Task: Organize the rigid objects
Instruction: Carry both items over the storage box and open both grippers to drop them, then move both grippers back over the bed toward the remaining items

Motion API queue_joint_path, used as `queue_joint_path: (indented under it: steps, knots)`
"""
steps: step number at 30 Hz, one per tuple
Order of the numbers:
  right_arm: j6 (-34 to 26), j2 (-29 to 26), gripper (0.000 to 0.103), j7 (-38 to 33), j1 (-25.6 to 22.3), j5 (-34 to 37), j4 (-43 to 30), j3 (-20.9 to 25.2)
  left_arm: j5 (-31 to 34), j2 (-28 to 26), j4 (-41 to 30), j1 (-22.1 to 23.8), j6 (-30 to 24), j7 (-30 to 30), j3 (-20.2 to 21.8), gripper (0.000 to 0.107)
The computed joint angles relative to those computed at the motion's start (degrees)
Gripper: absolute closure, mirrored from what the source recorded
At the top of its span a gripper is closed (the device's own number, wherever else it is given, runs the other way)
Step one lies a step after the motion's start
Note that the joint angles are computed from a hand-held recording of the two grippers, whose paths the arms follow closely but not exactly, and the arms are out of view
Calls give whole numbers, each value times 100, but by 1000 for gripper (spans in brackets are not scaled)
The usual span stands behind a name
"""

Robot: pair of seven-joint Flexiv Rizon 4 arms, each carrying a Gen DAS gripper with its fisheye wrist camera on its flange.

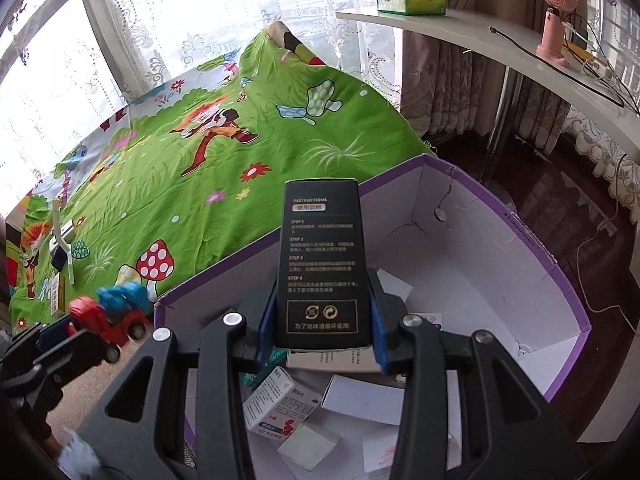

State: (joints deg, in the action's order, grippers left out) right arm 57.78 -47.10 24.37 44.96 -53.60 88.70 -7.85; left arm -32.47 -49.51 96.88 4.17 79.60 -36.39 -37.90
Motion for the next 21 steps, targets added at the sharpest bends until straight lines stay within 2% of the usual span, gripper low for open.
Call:
queue_joint_path:
  steps: [2, 3, 5, 7, 21]
  knots:
    - [32, 6, 57, 13, -25, 22, 22, 16, 8, -2, 21, -27, 105, -51, 34, 51]
    - [77, 17, 55, 72, -16, -11, 52, -13, -11, -14, 24, 5, 124, -91, 3, 51]
    - [71, 26, 44, 93, -12, -26, 68, -20, -41, -35, 36, 65, 164, -186, -47, 51]
    - [157, 36, 42, 170, -7, -89, 100, -50, -47, -61, 53, 131, 203, -250, -109, 51]
    - [167, -146, 41, -307, 2, -20, -225, 25, 318, -194, 172, 499, 507, -660, -420, 51]
